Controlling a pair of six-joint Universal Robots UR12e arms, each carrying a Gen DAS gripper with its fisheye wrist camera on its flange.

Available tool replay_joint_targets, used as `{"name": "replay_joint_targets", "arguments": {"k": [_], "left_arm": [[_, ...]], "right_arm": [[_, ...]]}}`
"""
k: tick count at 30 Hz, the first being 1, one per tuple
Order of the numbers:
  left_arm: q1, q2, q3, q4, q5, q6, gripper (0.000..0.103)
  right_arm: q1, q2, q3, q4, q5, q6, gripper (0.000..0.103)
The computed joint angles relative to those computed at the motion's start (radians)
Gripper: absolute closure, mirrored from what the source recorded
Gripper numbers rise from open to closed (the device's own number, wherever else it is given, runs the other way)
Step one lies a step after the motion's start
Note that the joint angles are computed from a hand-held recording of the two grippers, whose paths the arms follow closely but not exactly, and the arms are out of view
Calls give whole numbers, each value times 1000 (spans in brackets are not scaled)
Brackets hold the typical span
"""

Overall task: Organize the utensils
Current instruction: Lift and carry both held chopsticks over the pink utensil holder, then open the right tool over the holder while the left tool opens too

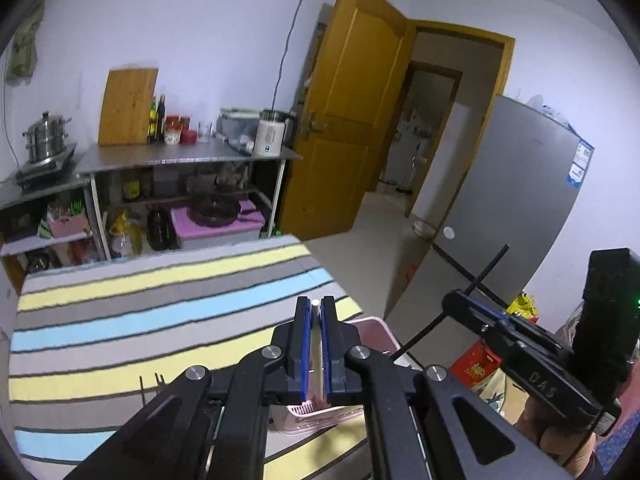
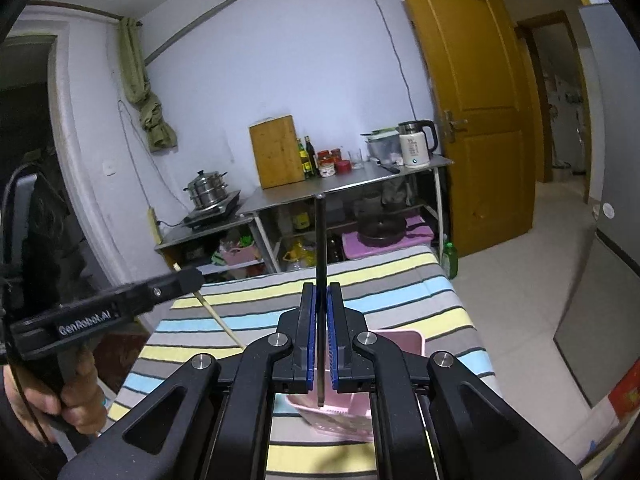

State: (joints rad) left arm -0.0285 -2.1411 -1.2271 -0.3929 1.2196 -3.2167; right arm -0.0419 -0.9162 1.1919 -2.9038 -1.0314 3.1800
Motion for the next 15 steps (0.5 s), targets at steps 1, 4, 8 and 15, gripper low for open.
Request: {"name": "replay_joint_targets", "arguments": {"k": [1,4,8,15], "left_arm": [[0,-8,5,-5,1,-1,98],[0,-34,25,-37,7,-3,98],[-1,-59,40,-80,5,7,98],[-5,-71,35,-117,27,31,98]], "right_arm": [[2,8,-7,5,-5,1,98],[3,26,-26,41,-6,3,98],[5,49,-43,99,-3,-4,98],[9,71,-61,198,-7,-40,98]]}}
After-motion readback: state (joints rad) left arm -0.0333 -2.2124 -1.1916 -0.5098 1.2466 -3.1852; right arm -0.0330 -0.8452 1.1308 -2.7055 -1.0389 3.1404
